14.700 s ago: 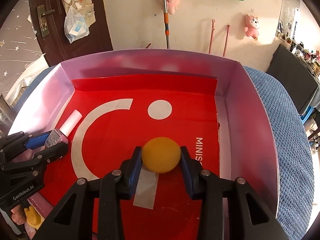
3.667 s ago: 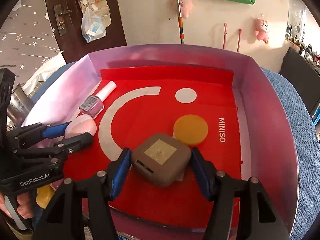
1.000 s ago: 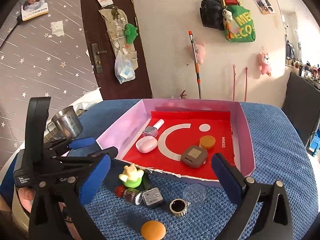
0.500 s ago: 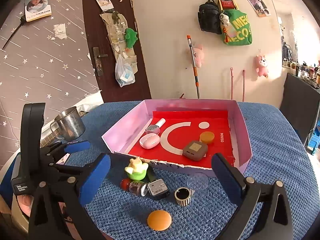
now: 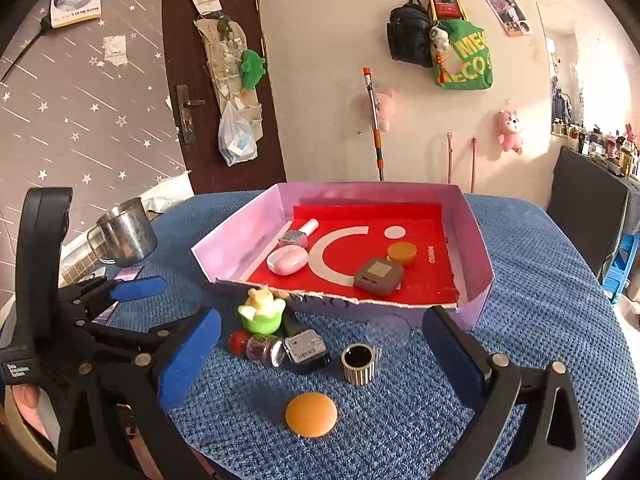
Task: Organize rigid objects
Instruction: 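Move both open grippers toward the items lying on the blue cloth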
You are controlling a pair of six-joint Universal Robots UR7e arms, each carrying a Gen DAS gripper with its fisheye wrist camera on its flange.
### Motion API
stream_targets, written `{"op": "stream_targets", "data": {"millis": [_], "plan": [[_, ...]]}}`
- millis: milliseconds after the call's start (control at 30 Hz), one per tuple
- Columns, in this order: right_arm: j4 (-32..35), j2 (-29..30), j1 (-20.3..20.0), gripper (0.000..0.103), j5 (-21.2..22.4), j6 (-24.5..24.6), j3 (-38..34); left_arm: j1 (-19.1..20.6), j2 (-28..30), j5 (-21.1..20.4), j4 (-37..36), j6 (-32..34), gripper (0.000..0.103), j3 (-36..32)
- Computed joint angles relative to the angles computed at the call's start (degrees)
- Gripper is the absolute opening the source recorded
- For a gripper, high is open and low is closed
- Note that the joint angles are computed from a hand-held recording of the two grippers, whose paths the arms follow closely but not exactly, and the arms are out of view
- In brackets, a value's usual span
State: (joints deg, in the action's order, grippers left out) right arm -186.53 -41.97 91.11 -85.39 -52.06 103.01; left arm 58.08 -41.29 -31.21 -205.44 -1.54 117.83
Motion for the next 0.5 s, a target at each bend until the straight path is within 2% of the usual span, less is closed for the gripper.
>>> {"op": "stream_targets", "data": {"millis": [200, 500], "plan": [[0.18, 0.15, -0.65, 0.103, -0.83, 0.10, 0.61, 0.57, -0.34, -1.15, 2.19, -2.18, 0.093, 0.60], [0.27, 0.70, -1.55, 0.103, -2.87, 0.11, 1.31, 0.99, 0.79, -0.53, 3.88, -4.08, 0.093, 0.84]]}}
